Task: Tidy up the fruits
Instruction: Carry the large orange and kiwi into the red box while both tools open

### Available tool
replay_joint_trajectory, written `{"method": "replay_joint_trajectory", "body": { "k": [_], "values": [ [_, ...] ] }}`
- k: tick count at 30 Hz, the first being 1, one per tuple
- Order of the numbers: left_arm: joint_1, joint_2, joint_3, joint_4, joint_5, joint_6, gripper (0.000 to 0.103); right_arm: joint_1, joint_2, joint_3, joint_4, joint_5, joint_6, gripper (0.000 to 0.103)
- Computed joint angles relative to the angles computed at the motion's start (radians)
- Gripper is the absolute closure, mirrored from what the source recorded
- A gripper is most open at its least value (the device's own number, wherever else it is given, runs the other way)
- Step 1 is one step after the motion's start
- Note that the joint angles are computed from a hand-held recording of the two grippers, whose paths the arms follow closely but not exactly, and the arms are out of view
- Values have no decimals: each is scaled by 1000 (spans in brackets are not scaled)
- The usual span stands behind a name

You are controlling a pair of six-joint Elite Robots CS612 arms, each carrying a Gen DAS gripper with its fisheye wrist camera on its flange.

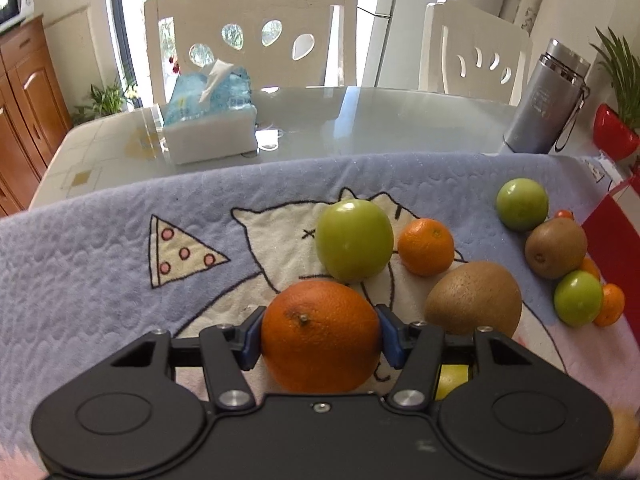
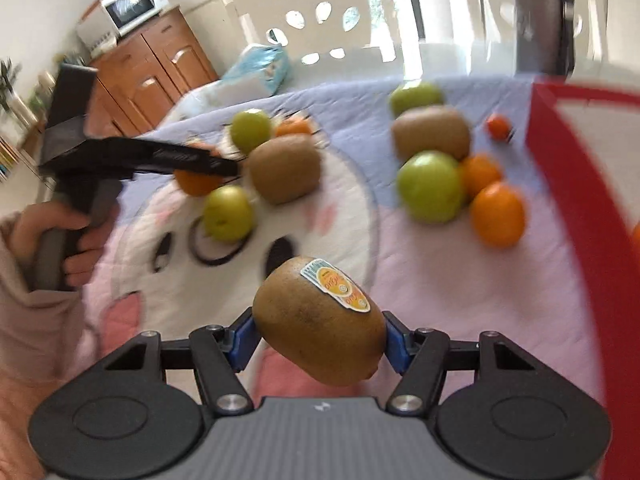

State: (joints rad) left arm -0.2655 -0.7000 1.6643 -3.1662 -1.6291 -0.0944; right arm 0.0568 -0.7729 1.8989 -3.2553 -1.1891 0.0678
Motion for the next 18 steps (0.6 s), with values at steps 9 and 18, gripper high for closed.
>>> {"method": "replay_joint_trajectory", "body": {
  "k": [9, 18],
  "values": [
    [3, -8, 11, -35, -2, -25, 36, 13, 14, 10, -135, -25, 10, 38],
    [2, -47, 60, -151, -47, -48, 36, -38, -38, 36, -236, -35, 68, 38]
  ]
}}
